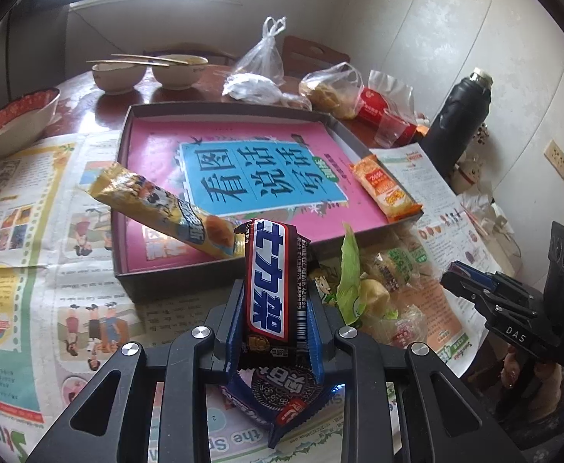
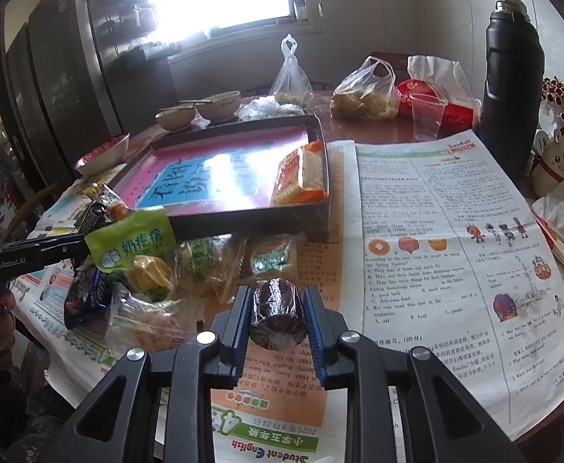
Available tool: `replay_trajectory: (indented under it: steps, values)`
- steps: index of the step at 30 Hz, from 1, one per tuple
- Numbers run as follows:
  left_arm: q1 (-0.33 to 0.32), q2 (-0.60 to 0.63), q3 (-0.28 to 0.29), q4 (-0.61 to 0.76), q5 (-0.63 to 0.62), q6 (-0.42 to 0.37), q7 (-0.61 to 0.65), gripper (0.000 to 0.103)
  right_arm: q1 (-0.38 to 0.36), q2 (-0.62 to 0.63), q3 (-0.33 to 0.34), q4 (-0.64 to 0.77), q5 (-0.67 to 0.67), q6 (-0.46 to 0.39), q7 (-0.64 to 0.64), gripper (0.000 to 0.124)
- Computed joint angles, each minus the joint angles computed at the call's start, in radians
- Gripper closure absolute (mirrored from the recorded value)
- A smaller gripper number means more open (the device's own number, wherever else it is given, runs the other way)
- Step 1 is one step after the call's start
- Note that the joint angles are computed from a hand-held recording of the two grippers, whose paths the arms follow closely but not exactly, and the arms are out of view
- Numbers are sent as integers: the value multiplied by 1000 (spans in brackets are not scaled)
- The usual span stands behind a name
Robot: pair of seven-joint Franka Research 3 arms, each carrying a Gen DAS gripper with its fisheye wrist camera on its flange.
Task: Organize snacks
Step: 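Carry the Snickers bar and brown round snack toward the pink tray with both tools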
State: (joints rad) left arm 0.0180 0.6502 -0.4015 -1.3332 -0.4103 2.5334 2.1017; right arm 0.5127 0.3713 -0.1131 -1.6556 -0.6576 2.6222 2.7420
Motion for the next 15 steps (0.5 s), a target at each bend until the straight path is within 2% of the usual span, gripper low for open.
replay_trajectory:
  steps: [15]
  values:
    - [29, -45, -21, -36, -68, 64, 29, 74, 10, 61, -19, 128, 4, 2, -55, 96]
